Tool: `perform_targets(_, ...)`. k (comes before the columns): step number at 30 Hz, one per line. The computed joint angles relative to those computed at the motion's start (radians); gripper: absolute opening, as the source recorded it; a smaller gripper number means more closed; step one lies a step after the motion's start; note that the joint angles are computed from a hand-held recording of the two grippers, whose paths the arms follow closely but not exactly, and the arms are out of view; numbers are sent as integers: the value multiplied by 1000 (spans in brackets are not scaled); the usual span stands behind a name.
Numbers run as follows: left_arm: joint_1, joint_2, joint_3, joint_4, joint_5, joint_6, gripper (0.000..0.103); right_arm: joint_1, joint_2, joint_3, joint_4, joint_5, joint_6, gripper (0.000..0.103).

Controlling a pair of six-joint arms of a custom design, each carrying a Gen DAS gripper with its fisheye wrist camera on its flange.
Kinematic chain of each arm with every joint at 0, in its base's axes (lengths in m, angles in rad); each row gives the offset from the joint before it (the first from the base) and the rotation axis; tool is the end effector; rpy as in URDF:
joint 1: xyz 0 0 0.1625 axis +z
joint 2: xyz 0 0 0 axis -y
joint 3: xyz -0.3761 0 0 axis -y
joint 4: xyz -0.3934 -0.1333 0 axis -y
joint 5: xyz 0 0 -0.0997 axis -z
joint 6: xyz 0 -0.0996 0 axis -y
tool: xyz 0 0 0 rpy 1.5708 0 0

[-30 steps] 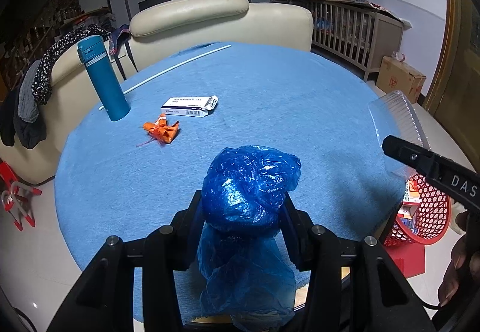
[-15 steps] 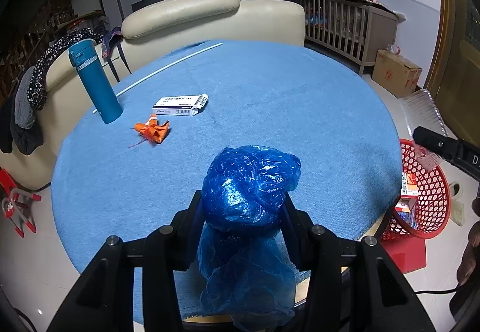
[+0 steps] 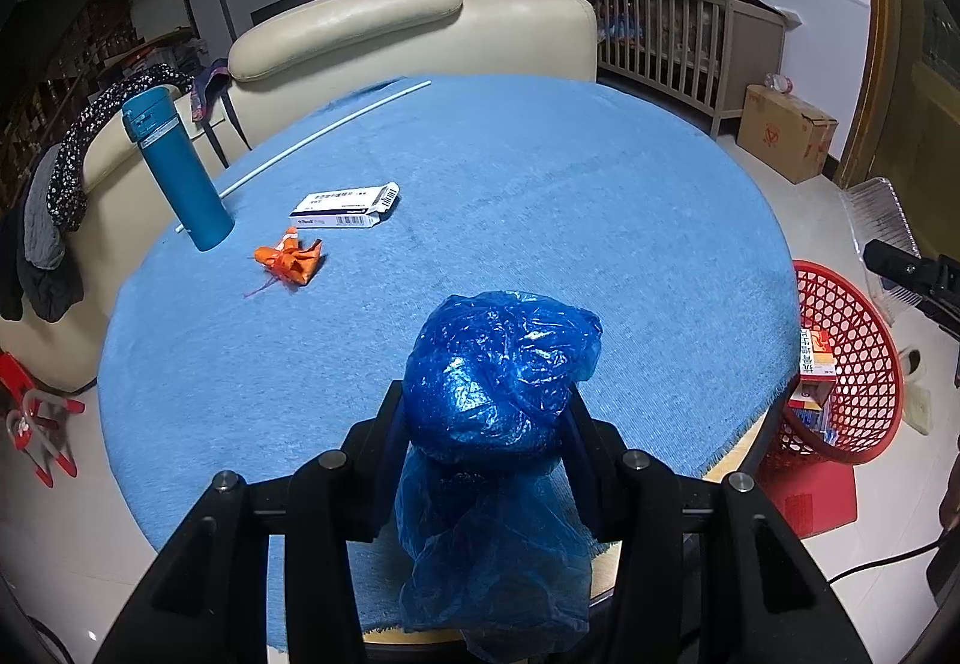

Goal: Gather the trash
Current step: 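Carry blue bag and clear tray to the red basket and open both tools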

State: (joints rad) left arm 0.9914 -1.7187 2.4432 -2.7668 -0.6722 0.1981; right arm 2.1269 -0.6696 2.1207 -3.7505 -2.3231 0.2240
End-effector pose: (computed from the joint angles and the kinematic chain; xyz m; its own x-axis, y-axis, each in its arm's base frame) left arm -0.0182 -0.4137 0.2638 -0.6057 0.1894 -0.7728 0.6191 0.7223 -0.3082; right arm 0.3007 -0.3602 0.0175 -0.9263 0.1417 0.3492 -0.1929 0.6176 -0.7624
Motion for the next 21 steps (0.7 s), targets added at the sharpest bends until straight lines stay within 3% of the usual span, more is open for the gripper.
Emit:
perform_targets(14,-39,9,23,10,-8,-6,49,-56,-73,118,-107,-51,9,49)
perform_targets(21,-90,47,32,5,-25,6,49,-79,-89,160,-145,-67,10,49)
